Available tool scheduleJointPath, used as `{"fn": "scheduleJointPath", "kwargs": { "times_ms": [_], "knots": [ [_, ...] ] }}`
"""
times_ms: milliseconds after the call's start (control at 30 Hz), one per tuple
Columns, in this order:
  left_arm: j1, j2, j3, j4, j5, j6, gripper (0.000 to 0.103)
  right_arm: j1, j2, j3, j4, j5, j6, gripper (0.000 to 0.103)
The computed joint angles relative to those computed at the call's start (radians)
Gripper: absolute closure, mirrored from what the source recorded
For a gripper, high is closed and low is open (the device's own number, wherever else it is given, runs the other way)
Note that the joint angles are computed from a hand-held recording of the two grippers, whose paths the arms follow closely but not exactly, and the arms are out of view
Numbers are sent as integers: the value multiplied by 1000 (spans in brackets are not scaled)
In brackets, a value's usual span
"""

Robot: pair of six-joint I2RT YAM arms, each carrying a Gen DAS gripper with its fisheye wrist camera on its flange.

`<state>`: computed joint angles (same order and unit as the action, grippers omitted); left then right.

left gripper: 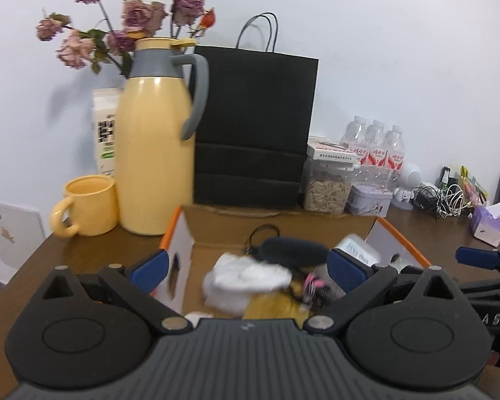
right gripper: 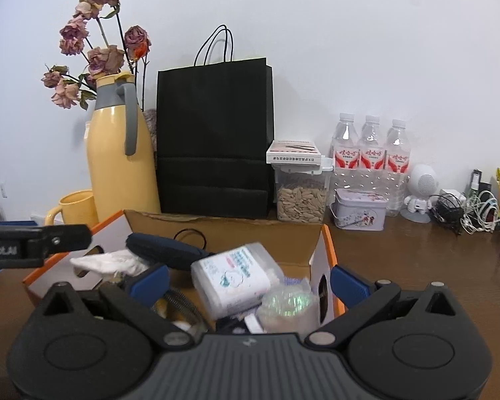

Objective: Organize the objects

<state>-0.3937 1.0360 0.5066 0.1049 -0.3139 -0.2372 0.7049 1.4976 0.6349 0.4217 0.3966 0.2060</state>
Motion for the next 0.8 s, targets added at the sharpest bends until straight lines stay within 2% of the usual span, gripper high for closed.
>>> {"fn": "scheduleJointPath", "kwargs": {
  "times_ms": [200,467,600,800],
  "knots": [
    [-62,-258,-81,-252,-71,-45,0,105,-116,-80,-90,69,76,0],
    [-284,-494,-125,-573,-249,-170,0,268,-235,-149,-236,185,195,0],
    [-401,-561,-127,-682,-333,-261,0,335,-280,-169,-304,235,249,0],
    [-551,-552,-113,-780,-435,-392,0,409,-319,-177,-393,300,318,0]
  ]
}}
